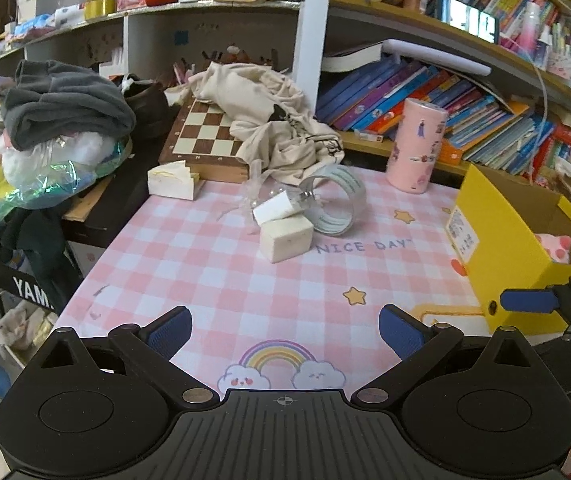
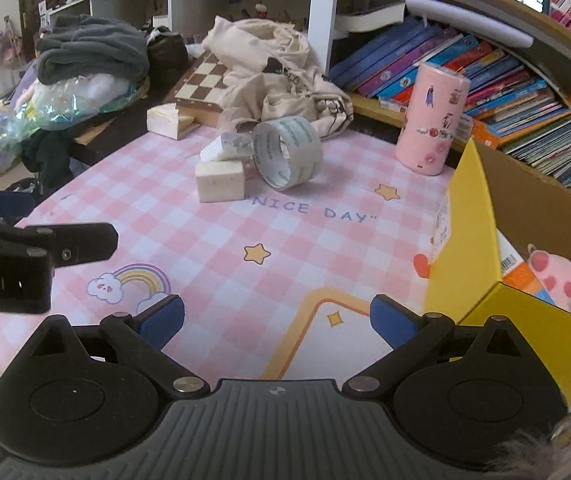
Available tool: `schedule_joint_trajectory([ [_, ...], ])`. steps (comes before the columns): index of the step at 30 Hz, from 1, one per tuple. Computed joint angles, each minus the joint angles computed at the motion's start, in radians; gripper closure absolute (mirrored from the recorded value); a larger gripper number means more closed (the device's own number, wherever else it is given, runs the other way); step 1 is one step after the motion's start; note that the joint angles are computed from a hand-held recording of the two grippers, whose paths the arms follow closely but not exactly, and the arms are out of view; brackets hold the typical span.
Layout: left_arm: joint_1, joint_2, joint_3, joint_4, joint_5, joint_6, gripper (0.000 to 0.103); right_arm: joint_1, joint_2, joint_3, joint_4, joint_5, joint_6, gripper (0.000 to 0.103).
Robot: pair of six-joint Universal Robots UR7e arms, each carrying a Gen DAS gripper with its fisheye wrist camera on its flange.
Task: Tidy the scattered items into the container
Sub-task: 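Move the left tool toward the white foam block while the right tool approaches the clear tape roll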
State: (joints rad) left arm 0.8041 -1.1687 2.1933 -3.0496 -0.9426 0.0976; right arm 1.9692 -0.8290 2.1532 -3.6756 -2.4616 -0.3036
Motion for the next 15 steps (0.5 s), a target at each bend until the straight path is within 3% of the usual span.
schedule_joint_trajectory([
  [15,0.051,0.179,-0.197,-0.038,-0.006,0.109,0.002,-0.101,0.027,-0.131,0.009,0.117,-0.117,0.002],
])
